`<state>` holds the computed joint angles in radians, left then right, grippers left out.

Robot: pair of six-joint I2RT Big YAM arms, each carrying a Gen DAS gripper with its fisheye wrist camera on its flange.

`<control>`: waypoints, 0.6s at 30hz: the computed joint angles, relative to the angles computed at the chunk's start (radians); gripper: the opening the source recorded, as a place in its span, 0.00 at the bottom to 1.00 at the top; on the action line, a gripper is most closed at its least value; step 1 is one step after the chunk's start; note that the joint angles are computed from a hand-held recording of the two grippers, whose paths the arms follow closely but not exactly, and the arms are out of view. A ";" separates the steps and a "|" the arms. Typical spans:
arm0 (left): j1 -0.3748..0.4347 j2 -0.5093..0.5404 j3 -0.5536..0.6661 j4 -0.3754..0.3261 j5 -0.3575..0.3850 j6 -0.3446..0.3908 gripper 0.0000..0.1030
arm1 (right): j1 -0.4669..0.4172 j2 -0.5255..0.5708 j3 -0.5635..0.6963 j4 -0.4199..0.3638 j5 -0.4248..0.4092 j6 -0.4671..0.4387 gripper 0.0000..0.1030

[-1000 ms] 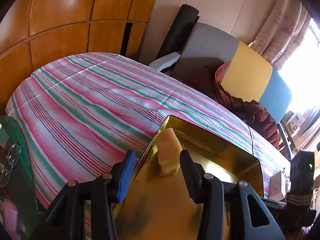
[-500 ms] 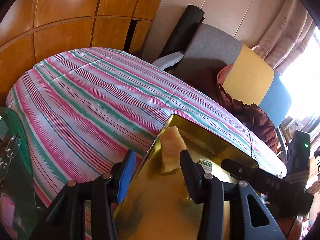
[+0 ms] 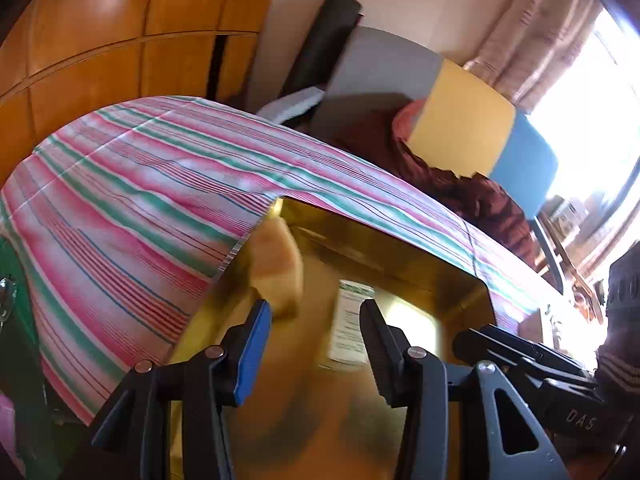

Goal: Organize objects
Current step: 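Carry the sponge and green-labelled box into the gold box and release both, then grasp the white medicine box with the left tool while the right tool grasps a yellow sponge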

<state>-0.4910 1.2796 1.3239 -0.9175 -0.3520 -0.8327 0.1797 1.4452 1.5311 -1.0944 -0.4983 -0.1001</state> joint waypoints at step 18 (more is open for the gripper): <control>-0.186 0.101 0.102 0.052 0.065 0.177 0.45 | -0.382 -0.119 -0.154 0.038 0.140 -0.175 0.66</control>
<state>-0.6768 1.3801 1.4263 -0.8657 -0.2871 -0.6555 -0.2025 1.3258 1.3769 -1.0559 -0.3587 -0.2754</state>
